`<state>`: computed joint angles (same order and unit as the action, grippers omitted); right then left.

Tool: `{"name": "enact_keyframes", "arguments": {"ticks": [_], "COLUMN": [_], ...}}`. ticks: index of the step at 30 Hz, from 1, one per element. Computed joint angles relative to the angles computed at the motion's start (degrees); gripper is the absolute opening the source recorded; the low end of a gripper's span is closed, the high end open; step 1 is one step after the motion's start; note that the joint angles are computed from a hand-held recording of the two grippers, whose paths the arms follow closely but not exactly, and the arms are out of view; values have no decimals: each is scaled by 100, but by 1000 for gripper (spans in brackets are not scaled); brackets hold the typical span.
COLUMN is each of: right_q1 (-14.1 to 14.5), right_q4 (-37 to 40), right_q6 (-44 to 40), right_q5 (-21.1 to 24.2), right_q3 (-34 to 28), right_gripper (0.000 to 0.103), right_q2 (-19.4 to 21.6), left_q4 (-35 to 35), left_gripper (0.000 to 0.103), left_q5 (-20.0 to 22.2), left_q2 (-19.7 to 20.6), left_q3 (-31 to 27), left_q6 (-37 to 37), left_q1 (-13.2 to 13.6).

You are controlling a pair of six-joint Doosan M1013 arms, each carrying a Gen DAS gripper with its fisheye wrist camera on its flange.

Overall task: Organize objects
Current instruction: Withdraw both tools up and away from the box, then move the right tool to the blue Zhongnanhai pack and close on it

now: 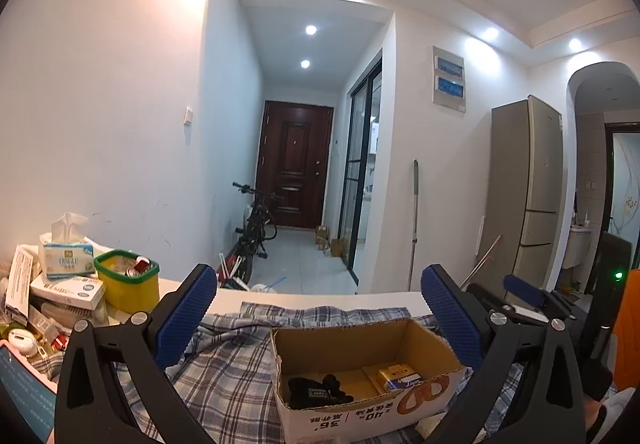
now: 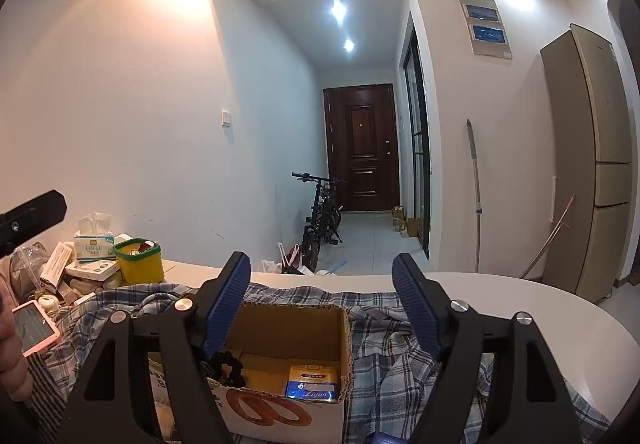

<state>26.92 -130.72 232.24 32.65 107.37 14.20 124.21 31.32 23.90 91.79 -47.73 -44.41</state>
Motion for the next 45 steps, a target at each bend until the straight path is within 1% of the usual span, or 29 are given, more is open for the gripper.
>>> {"name": "enact_keyframes", "arguments": {"ticks": [2,3,5,7,8,9,10,12,14,16,17,19,20,24,26,29,32,33,35,36,39,41,45], "right_q1": [3,7,15,19,29,42,49,74,166,277,283,215,228,530,625,732,790,811,821,800,703,690,682], "right_q4": [100,162,274,257,276,344,324,355,956,1944,2163,1860,1841,1843,1700,1796,1860,1869,2168,2389,2360,2410,2657], "right_q6": [-103,-160,-272,-242,-256,-308,-263,-225,-762,-1656,-1733,-1143,-1060,-1242,-1090,-1049,-991,-1044,-1462,-1706,-1534,-1512,-1703], "right_q5": [-20,-19,29,95,146,177,171,141,243,430,364,-15,-31,565,647,757,919,1038,1239,1258,969,917,831], "right_q3": [-32,-47,-50,-23,-8,7,42,124,134,71,104,289,352,578,697,794,865,877,800,734,748,734,647], "right_gripper": [78,81,84,84,84,84,84,84,84,84,84,84,84,84,84,84,84,84,84,84,84,84,84], "right_q2": [31,49,54,21,-10,-63,-129,-307,-444,-531,-605,-784,-839,-930,-973,-984,-954,-917,-822,-788,-784,-733,-558], "left_q4": [-273,-345,-447,-494,-712,-935,-1159,-1068,-920,-878,-769,-509,-480,-782,-911,-1102,-1245,-1282,-1378,-1474,-1373,-1400,-2027], "left_gripper": [103,103,103,103,103,103,103,103,103,103,103,103,103,103,103,103,103,103,103,103,103,103,103], "left_q5": [-118,-157,-189,-11,127,174,170,124,113,99,74,25,30,236,339,411,225,188,173,201,291,241,15], "left_q2": [29,35,39,39,35,15,-35,-173,-318,-445,-492,-576,-606,-635,-611,-549,-479,-446,-372,-333,-257,-204,-71], "left_q3": [-63,-73,-84,-76,-91,-105,-100,33,198,347,417,563,609,719,766,803,801,784,712,671,647,625,476], "left_q6": [218,252,274,304,525,747,971,820,543,395,267,14,17,469,718,873,919,952,1144,1270,1075,1012,1664], "left_q1": [20,29,37,11,-23,-47,-67,-79,-99,-136,-146,-178,-206,-366,-456,-544,-544,-540,-523,-513,-474,-441,-401]}}
